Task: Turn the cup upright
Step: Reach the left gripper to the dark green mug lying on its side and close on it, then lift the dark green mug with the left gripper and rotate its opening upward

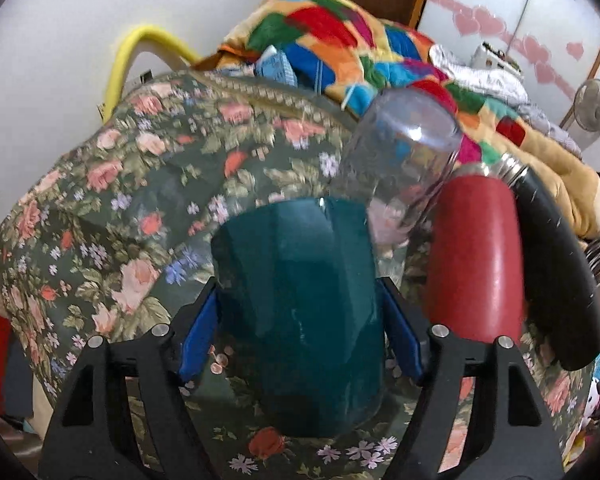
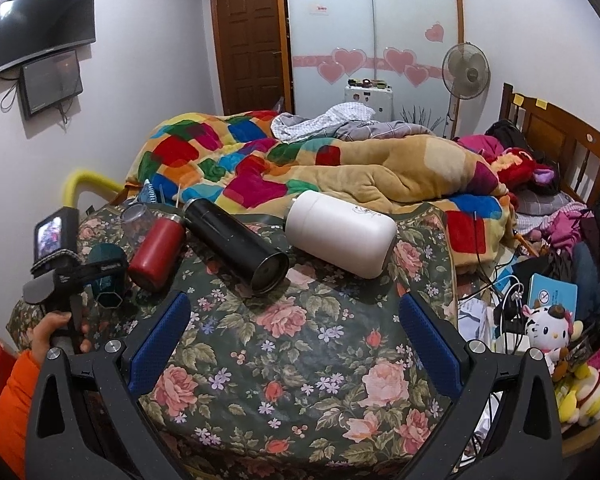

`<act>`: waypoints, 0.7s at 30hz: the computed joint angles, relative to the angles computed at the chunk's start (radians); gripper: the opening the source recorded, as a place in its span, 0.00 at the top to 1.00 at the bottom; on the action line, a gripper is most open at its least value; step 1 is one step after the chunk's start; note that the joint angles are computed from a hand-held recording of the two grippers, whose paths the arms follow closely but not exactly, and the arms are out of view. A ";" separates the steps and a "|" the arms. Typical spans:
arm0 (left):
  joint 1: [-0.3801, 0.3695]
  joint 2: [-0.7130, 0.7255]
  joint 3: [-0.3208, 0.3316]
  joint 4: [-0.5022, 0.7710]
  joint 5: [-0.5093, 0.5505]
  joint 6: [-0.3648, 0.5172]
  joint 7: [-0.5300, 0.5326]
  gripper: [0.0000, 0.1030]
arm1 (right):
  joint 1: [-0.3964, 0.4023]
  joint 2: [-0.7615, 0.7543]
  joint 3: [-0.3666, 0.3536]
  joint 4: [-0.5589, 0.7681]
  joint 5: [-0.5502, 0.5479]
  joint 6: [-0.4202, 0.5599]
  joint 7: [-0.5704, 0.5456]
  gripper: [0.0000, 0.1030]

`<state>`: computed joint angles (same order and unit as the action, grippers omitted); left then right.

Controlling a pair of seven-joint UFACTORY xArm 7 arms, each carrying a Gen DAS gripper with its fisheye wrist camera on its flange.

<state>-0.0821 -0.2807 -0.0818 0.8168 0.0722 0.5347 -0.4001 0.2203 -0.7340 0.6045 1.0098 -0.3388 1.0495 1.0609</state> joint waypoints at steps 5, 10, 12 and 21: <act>0.002 -0.003 -0.006 -0.014 0.007 -0.016 -0.007 0.29 | -0.007 0.002 0.020 0.025 -0.018 0.024 -0.012 0.00; -0.011 -0.029 0.000 -0.023 0.007 0.027 0.029 0.30 | -0.009 -0.008 0.030 0.036 -0.020 0.032 -0.011 0.00; -0.014 -0.060 0.006 -0.046 -0.009 0.037 0.043 0.30 | -0.011 -0.013 0.033 0.042 -0.020 0.039 -0.015 0.00; -0.031 -0.279 0.012 -0.159 -0.046 0.078 0.106 0.31 | -0.021 -0.040 0.059 0.053 -0.009 0.041 -0.021 0.00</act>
